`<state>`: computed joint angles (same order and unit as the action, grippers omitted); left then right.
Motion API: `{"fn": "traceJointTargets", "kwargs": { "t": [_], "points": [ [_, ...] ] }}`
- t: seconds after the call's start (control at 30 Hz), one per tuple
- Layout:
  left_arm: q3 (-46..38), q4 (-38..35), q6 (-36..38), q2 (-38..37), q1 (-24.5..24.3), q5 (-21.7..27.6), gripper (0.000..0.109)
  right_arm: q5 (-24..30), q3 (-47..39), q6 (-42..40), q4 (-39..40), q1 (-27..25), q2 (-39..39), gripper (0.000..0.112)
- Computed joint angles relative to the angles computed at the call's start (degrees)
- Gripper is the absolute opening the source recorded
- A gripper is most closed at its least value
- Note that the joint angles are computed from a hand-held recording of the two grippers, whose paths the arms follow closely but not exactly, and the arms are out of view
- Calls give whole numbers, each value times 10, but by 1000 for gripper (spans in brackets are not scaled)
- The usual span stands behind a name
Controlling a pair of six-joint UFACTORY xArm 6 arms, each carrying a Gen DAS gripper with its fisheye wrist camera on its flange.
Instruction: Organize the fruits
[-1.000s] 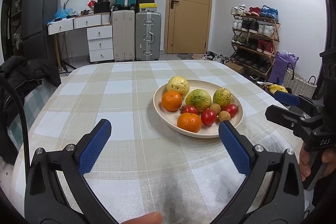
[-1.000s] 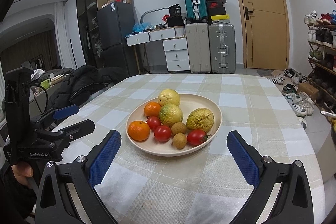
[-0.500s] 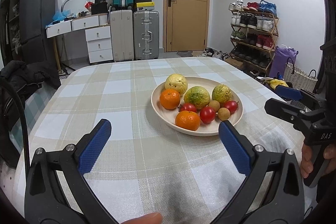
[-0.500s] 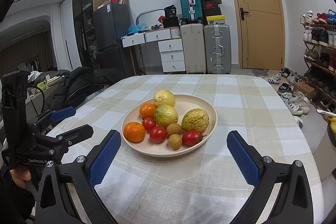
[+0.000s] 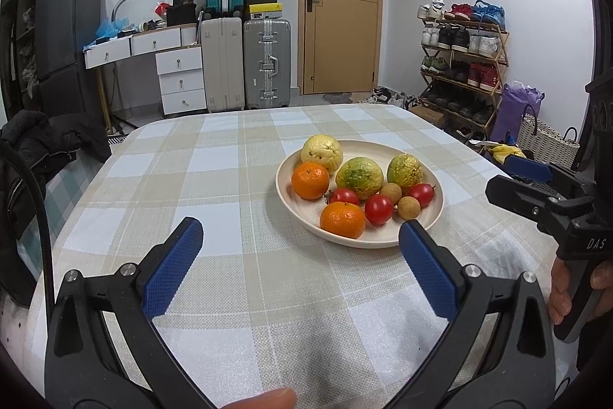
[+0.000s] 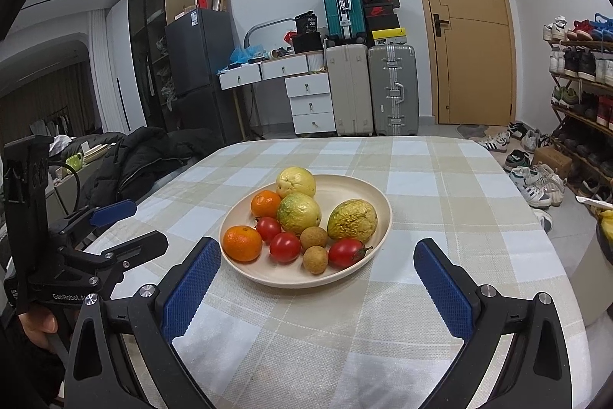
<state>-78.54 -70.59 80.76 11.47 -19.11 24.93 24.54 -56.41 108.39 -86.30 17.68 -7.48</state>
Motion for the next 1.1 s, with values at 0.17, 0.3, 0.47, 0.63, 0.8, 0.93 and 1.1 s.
{"fn": "traceJointTargets", "kwargs": {
  "t": [0.17, 0.3, 0.47, 0.63, 0.8, 0.93, 1.1],
  "points": [
    [-1, 3, -3, 1, 0, 1, 102, 0, 1, 8, -8, 0, -1, 103],
    [1, 3, -4, 0, 0, 0, 102, 10, 2, 11, -17, 6, -2, 103],
    [0, 8, -8, 0, 0, 1, 102, 14, 4, 15, -25, 7, -5, 103],
    [-2, 7, -8, 2, 0, 1, 102, 9, 5, 9, -19, 6, -6, 103],
    [-1, 5, -6, 1, 0, 3, 102, 4, 1, 2, -17, 5, -3, 103],
    [2, -1, -2, 0, -1, 1, 102, -7, -1, -6, -13, 1, 1, 103],
    [2, -9, 0, 1, -5, -12, 102, -15, -1, 1, -21, -2, 1, 103]
  ]
}}
